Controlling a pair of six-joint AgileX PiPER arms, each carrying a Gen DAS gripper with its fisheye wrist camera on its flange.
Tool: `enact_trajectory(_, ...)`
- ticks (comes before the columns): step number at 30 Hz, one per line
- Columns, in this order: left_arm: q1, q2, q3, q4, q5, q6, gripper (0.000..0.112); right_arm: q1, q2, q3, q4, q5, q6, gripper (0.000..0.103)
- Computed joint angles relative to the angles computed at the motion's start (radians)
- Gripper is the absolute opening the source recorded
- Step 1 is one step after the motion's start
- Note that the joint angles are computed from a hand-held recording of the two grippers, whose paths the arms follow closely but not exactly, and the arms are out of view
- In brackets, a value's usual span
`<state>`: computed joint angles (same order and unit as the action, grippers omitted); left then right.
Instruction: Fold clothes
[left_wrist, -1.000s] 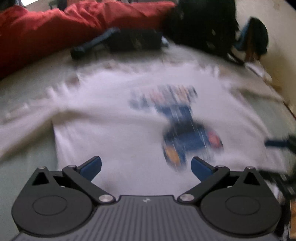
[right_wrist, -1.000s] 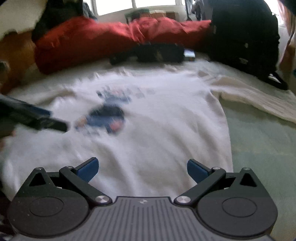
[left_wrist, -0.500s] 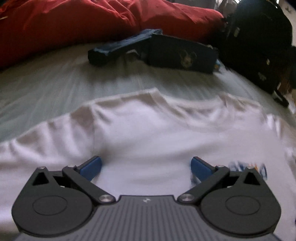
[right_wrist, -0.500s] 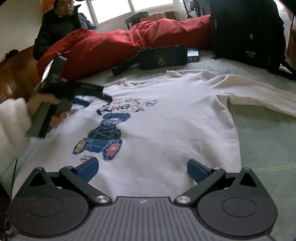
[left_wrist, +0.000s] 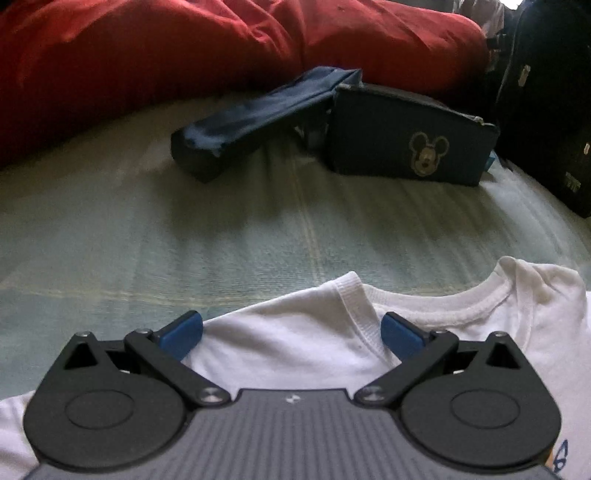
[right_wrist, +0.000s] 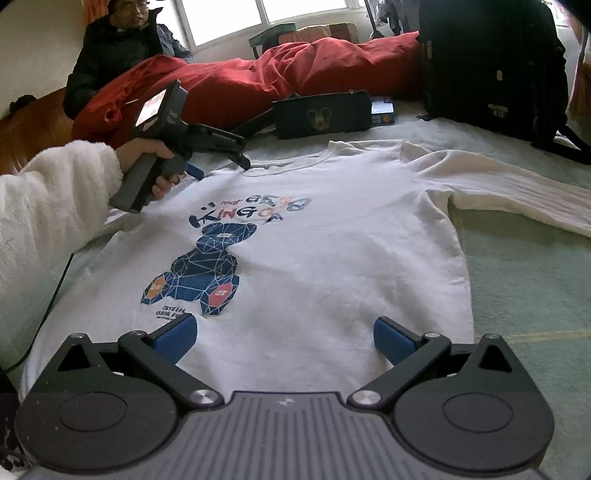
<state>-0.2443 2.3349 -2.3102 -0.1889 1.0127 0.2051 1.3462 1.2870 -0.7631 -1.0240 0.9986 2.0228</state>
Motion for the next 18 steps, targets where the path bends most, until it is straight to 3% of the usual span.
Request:
enact_trajectory(4, 0.014, -0.158, 0.223, -0.068, -0.061, 0.127, 0.102, 0.027, 0.006, -0.019, 0.01, 0.038, -0.008, 0.103)
enact_trajectory(10, 0.023, -0.313, 0.453, -0.103, 0.02, 0.278, 0.102, 0.067, 0.013, -0.043, 0.027, 0.088, -0.001, 0.103)
enact_trajectory(12, 0.019, -0.335, 0.526, -0.096, -0.021, 0.318, 0.102, 0.066, 0.015, -0.045, 0.033, 0.084, 0.0, 0.103)
enact_trajectory(16, 0.018, -0.293, 0.522, -0.093, -0.127, 0.286, 0.103, 0.045, 0.033, -0.074, 0.071, 0.078, -0.037, 0.103)
enact_trajectory(18, 0.009, -0.248, 0.453, -0.052, -0.131, 0.189, 0.103, 0.053, 0.045, -0.104, 0.096, 0.103, -0.057, 0.103)
